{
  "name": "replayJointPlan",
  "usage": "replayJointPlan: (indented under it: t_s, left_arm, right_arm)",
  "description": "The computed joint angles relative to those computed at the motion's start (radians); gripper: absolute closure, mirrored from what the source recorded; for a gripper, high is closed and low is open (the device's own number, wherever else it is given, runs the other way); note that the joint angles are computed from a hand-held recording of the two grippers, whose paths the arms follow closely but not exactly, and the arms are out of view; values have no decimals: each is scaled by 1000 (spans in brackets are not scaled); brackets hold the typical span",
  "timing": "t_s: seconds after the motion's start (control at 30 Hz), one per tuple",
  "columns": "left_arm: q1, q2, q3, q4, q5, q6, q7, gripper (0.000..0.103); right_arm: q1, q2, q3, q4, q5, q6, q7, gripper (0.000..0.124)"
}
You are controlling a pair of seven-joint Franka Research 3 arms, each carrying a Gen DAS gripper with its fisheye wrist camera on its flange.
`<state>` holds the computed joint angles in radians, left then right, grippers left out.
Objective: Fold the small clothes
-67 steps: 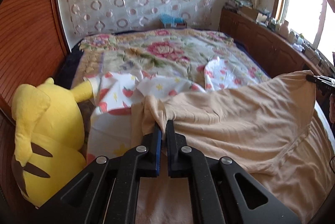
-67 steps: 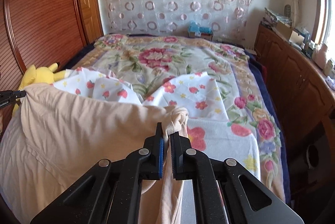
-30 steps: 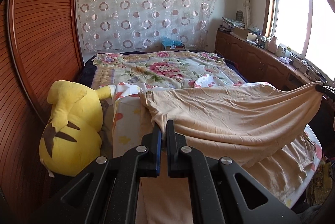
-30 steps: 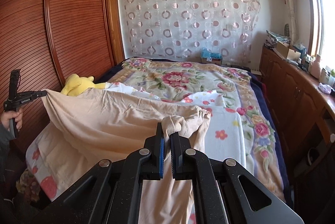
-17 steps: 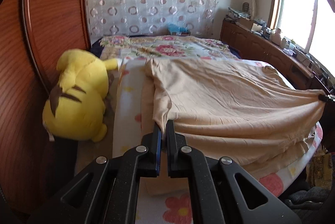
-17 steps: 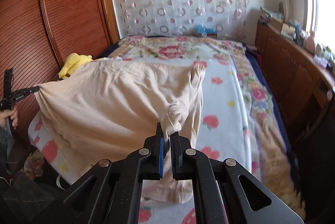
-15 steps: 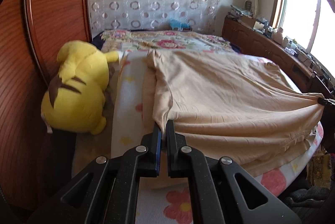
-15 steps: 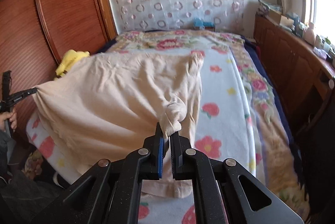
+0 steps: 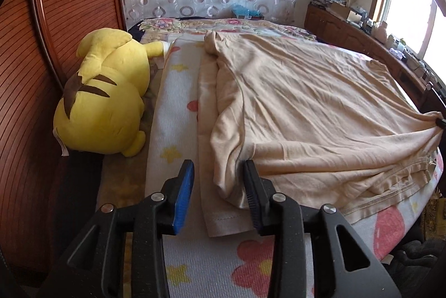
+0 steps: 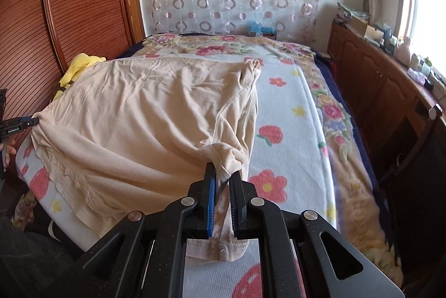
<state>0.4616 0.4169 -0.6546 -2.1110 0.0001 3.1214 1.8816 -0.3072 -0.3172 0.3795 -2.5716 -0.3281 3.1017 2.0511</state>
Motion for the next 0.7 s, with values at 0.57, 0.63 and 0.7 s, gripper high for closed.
replayJointPlan:
  t_s: [0.57,0.63,0.7]
  left_arm:
    - [-22,26,31,2,54,30,-42,65]
    - [-13,30,23,-2,67,41,-51,65]
    - [-3,33,17,-6,84,50,-64,65]
  right_arm:
    - [-5,-74,84,-119,116,156,-80,87]
    - [26,-42,65,-110,140,166,-106,82]
    - [16,-13,85,-100,161,167,-126,79]
